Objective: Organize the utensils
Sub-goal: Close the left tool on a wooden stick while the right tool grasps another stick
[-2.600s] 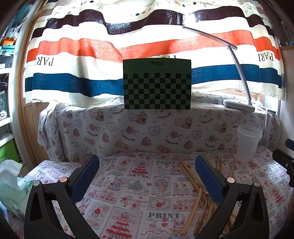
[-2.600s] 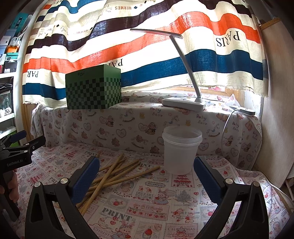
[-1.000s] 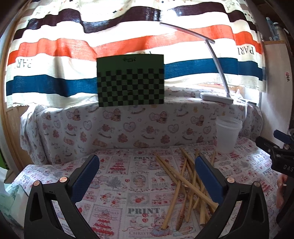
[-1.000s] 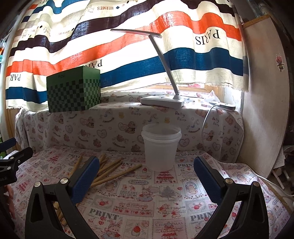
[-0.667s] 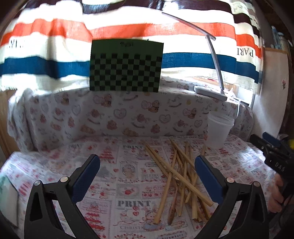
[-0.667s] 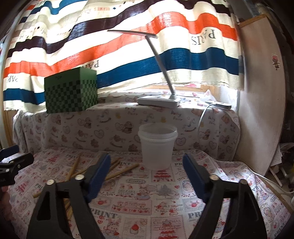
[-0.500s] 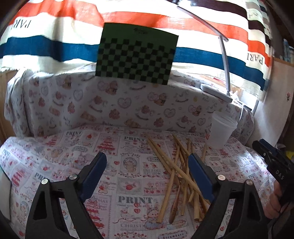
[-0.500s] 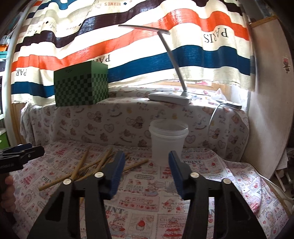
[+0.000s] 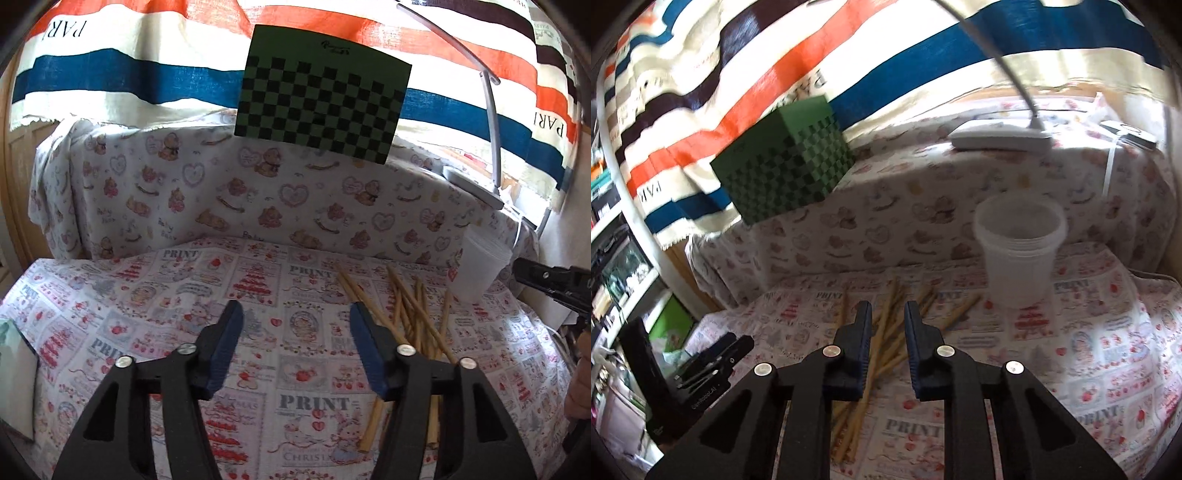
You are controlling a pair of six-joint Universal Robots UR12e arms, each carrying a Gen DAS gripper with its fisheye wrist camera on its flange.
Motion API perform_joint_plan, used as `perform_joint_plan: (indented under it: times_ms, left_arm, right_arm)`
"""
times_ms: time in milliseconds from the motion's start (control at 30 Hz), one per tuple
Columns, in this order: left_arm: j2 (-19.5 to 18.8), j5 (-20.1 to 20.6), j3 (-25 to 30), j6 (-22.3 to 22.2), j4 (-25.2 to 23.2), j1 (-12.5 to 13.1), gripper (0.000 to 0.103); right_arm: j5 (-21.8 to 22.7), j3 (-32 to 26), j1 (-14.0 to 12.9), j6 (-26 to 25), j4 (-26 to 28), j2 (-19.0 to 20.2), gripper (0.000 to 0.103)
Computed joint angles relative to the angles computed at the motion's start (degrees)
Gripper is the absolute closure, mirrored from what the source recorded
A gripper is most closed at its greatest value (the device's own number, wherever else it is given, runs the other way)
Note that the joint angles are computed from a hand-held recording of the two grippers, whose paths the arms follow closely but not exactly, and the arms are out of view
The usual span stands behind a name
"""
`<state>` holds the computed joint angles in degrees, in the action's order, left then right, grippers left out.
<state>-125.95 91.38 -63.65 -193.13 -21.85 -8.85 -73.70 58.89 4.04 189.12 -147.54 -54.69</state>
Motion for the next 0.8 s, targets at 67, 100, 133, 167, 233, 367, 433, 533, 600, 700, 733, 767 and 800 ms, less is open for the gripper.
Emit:
perform_joint_plan:
  times_ms: [67, 100, 133, 167, 233, 367, 433, 533, 600, 700, 733, 767, 800]
  left_arm:
    - [-0.06, 1.10, 0.09, 1.03, 0.07, -0.27, 0.035]
    - [-0.10, 1.19, 0.16, 1.59, 0.07, -0.35, 0.033]
    - [-0.13, 1.43, 0.23, 2.04, 0.08, -0.47, 0.027]
    - [-0.15, 2.03, 0.25, 2.32, 0.22, -0.62, 0.021]
    - [-0.26, 4.02, 0.37, 2.74, 0.67, -0.99, 0.007]
    - [-0.23, 7.43, -0.07, 3.17, 2.82, -1.38, 0.006]
    - [-0.43, 10.18, 0.02, 3.75, 3.92, -1.76, 0.006]
    - [-0.74, 16.79, -0.47, 3.99, 8.57, -2.61, 0.006]
    - [-1.45, 23.66, -0.89, 6.28, 16.30, -3.61, 0.006]
    - [-1.03, 23.55, -2.25, 6.50, 22.60, -3.43, 0.003]
    - [-0.58, 21.89, -2.86, 5.06, 22.92, -3.03, 0.002]
    - [-0.24, 20.41, -3.20, 3.99, 22.64, -2.66, 0.002]
    - [-0.13, 20.15, -3.10, 3.55, 21.85, -2.50, 0.002]
  right_arm:
    - [-0.86, -0.74, 0.90, -2.03, 1.30, 1.03, 0.082]
    - [-0.79, -0.91, 1.26, -2.54, 1.83, 1.50, 0.082]
    - [-0.96, -0.80, 1.48, -2.91, 2.45, 1.68, 0.082]
    - [-1.78, -1.33, 1.85, -3.56, 4.61, 2.04, 0.082]
    - [-2.30, -1.57, 2.32, -5.54, 6.49, 2.40, 0.082]
    - [-1.22, -1.10, 2.40, -5.83, 7.48, 2.32, 0.082]
    - [3.13, -0.65, 1.77, -5.74, 8.54, 1.95, 0.082]
    - [7.33, -0.27, 1.42, -8.65, 11.38, 1.43, 0.082]
    - [5.69, 0.04, 2.21, -11.20, 11.27, 1.30, 0.082]
    - [3.63, 0.85, 3.20, -13.33, 9.98, 0.89, 0.082]
    - [3.71, 1.07, 3.38, -14.10, 10.01, 0.77, 0.082]
    - [3.25, 1.29, 3.58, -14.80, 10.15, 0.65, 0.082]
    - [1.81, 1.28, 3.95, -15.57, 10.64, 0.62, 0.082]
